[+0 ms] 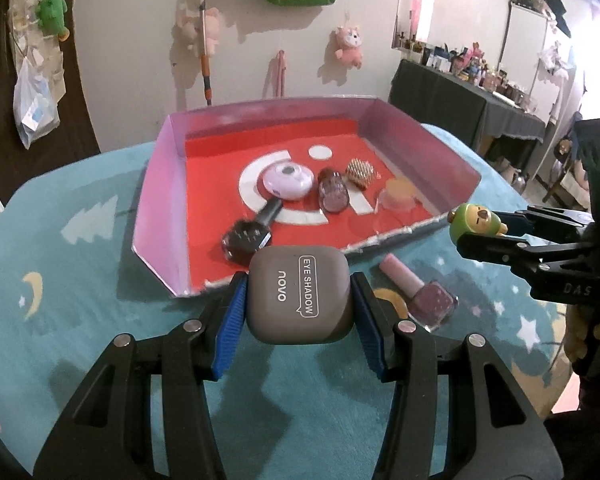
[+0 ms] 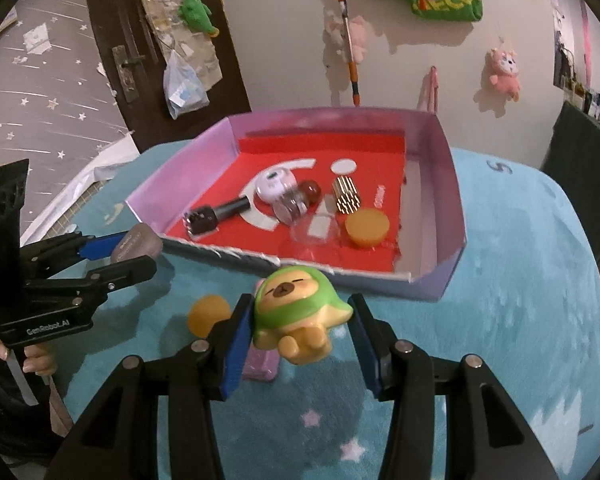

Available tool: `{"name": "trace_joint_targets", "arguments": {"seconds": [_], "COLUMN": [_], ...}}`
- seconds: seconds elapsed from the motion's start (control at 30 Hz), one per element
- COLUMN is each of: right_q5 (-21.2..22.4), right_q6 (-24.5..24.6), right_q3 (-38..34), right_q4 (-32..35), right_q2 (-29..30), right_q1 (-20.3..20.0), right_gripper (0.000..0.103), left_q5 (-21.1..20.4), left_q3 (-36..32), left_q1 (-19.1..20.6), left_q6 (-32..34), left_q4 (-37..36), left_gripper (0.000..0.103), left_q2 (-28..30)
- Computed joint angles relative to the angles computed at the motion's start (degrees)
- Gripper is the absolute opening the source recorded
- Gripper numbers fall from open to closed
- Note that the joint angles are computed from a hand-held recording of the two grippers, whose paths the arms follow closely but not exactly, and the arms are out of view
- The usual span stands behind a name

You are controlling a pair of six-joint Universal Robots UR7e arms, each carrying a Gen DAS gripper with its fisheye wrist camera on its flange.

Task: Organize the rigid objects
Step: 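Carry eye shadow case into pink box with left tool while right tool carries frog in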

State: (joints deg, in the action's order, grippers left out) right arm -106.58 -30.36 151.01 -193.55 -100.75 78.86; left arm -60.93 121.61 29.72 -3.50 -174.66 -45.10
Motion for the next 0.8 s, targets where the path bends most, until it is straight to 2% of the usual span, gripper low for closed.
{"name": "trace_joint_targets", "arguments": {"seconds": [0.1,0.27,0.53,0.67,0.8], "right_q5": [-0.5,-3.5,-18.1,-23.0,-25.7], "right_q6": [0.0,0.7,-0.6,-1.4,-0.9], "right_q3": [-1.5,-7.6,-21.5,-25.8,-28.4], "right_q4": [1.2,4.6,10.6,14.4,18.9], "right_q2": [-0.1,1.7,12.6,16.4,18.4], "right_q1": [1.5,3.8,6.8,6.6,6.3], "right_gripper": [0.050,0.050,0.050,0.050,0.050], "left_q5": [0.0,0.6,3.9,5.3,5.6], "left_q3": [-1.8,-8.8,-21.9,-26.5,-30.0], "left_q1": [0.4,2.1,5.0,6.3,7.5], "left_q6": [1.4,2.9,3.6,2.7,1.0], "left_q4": [0.9,6.6,20.4,26.1,30.9], "left_gripper": [0.049,0.049,0.049,0.049,0.049], "left_q2": [-0.1,2.0,8.9,11.7,13.8]}}
